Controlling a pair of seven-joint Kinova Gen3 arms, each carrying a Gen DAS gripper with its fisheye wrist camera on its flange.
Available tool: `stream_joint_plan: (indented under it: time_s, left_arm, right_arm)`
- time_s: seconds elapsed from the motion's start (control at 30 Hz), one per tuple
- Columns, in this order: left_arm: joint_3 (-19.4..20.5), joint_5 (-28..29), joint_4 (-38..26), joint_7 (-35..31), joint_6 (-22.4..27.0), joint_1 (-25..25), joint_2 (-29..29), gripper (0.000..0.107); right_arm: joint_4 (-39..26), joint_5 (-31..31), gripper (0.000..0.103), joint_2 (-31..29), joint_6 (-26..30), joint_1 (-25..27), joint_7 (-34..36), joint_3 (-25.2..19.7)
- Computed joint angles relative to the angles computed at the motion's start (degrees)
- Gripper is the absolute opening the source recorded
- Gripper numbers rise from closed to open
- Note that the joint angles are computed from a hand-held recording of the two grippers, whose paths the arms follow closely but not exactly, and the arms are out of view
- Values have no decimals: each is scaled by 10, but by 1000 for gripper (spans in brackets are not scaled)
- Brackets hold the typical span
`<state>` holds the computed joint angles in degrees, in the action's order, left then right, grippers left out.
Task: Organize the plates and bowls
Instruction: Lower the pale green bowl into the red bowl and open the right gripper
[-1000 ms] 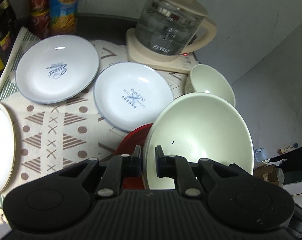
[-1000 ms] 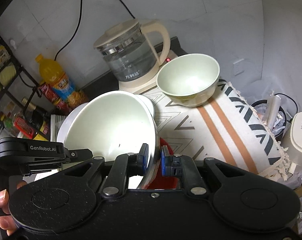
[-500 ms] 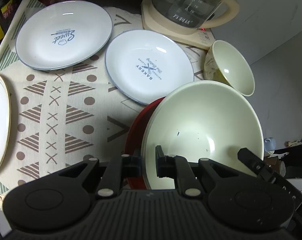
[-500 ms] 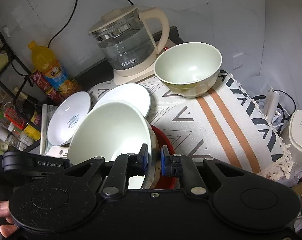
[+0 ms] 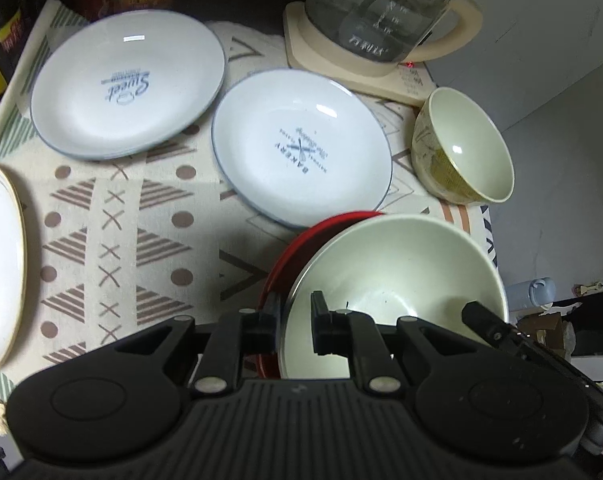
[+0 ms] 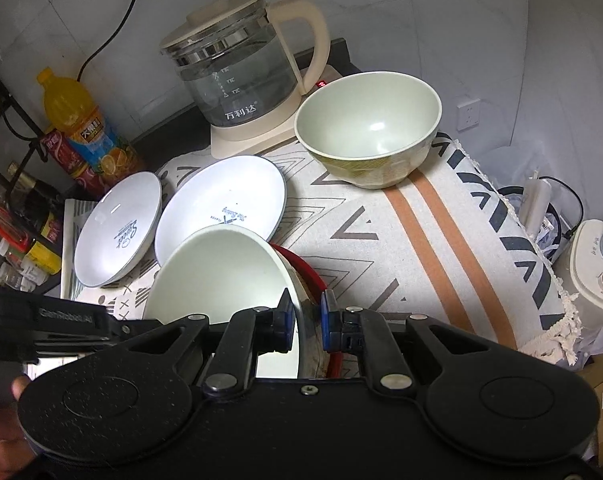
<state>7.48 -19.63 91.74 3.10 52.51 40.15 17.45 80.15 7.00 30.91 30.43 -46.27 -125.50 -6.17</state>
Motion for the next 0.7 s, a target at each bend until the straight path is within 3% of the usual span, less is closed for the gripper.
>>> stream_joint_plan:
  time_s: [0.37, 0.7]
  left_arm:
    - [-2, -24, -4, 17, 25, -3, -14, 15]
    - [2, -29, -17, 13, 29, -9, -7, 16]
  right_arm:
    - [-29, 11, 13, 15, 37, -8, 17, 3]
    - [-15, 5, 15, 3, 26, 4, 32, -5]
